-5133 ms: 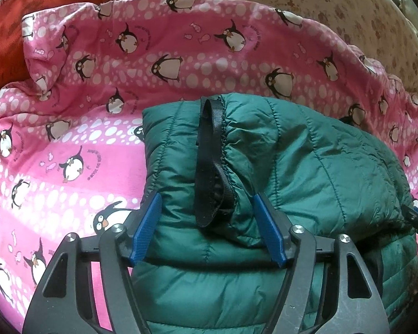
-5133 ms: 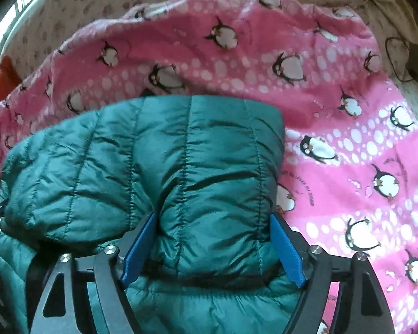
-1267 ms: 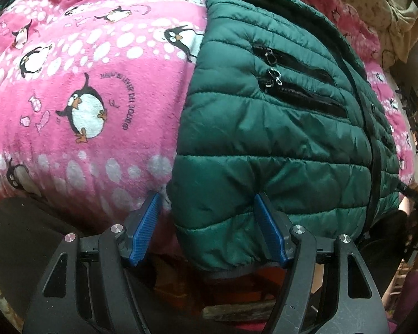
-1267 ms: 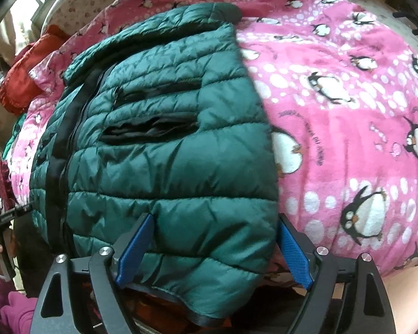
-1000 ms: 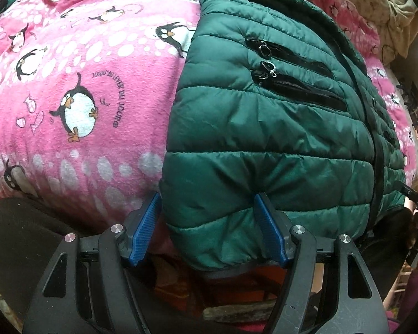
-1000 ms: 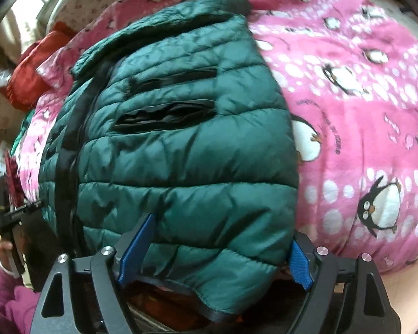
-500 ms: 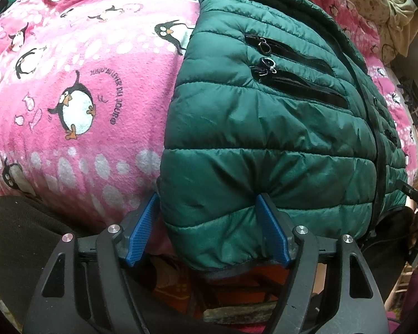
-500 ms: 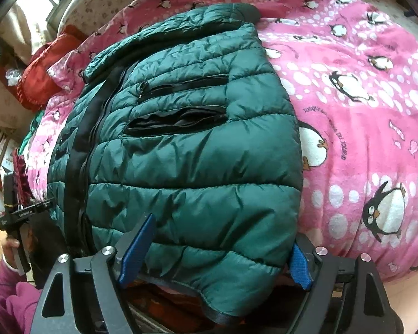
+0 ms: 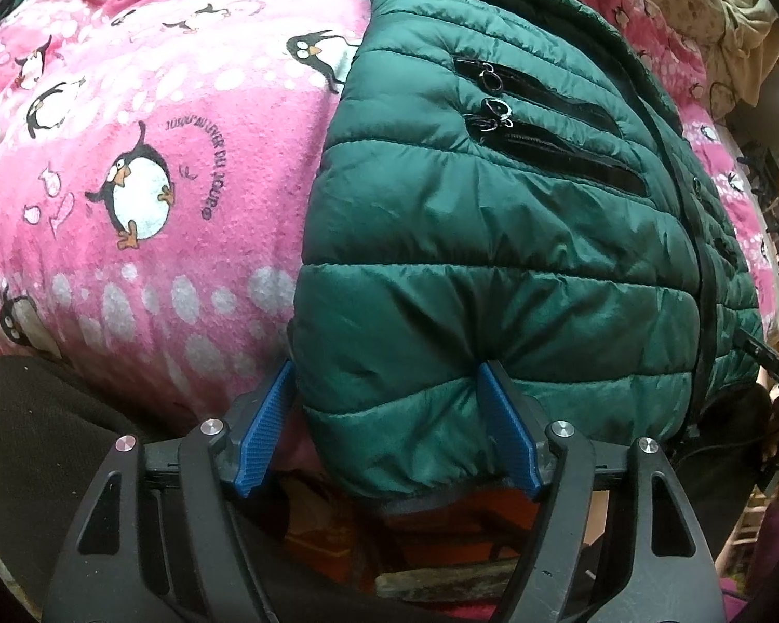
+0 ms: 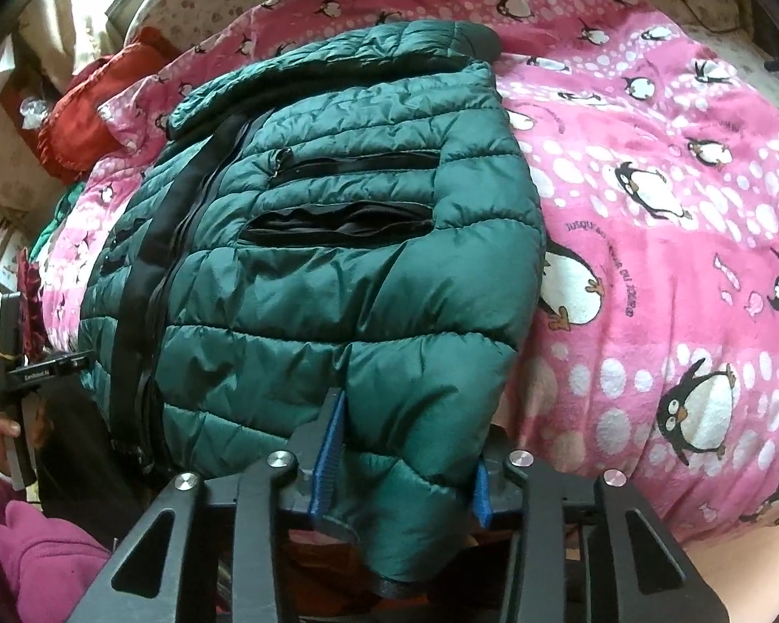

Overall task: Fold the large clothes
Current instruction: 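Grasp the jacket hem with both grippers and fold it toward the collar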

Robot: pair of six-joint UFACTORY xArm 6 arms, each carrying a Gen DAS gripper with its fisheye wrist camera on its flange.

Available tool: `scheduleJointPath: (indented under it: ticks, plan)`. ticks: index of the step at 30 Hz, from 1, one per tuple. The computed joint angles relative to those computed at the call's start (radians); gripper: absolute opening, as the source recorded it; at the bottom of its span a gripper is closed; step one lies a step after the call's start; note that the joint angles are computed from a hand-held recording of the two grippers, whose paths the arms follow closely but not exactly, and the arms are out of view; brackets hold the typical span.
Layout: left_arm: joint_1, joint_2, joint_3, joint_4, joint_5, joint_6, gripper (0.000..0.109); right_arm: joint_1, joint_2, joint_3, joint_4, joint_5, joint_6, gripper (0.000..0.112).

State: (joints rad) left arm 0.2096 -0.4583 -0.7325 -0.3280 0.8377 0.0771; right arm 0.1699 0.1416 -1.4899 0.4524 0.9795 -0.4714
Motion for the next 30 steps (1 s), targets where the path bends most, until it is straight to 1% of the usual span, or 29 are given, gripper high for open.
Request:
scheduleJointPath:
  ticks: [2,3,5,7,10,13,18,22,26,30]
  plan:
    - [0.004,-0.012,0.011,-0.009,-0.004,0.015,0.065,-0.002,-0.011,0.008,0.014,-0.007,-0.012,0.027]
    - [0.003,-0.018,0.013,-0.019,0.000,0.032,0.057,-0.002,-0.015,0.009,0.021,-0.007,-0.015,0.026]
    - [-0.007,-0.035,0.020,0.012,-0.005,0.030,0.048,-0.001,-0.020,0.005,0.033,-0.006,-0.022,0.025]
    - [-0.013,-0.051,0.023,0.029,-0.005,0.032,0.030,-0.002,-0.025,0.000,0.050,-0.005,-0.031,0.024]
    - [-0.008,-0.074,0.019,0.034,0.007,0.044,0.017,-0.016,-0.029,-0.017,0.113,0.012,-0.048,0.022]
    - [0.012,-0.099,0.006,0.004,0.026,0.082,0.013,-0.031,-0.025,-0.047,0.186,0.039,-0.061,0.022]
    - [0.039,-0.133,-0.023,-0.042,0.041,0.124,0.012,-0.044,0.000,-0.114,0.265,0.059,-0.074,0.020]
    - [0.074,-0.130,-0.069,-0.120,0.039,0.149,0.012,-0.059,0.030,-0.174,0.335,0.066,-0.087,0.020]
    - [0.073,-0.071,-0.150,-0.167,-0.021,0.122,0.012,-0.056,0.091,-0.278,0.363,0.046,-0.078,0.020]
    - [0.067,0.022,-0.261,-0.188,-0.084,0.107,0.012,-0.040,0.205,-0.456,0.338,0.032,-0.017,0.020]
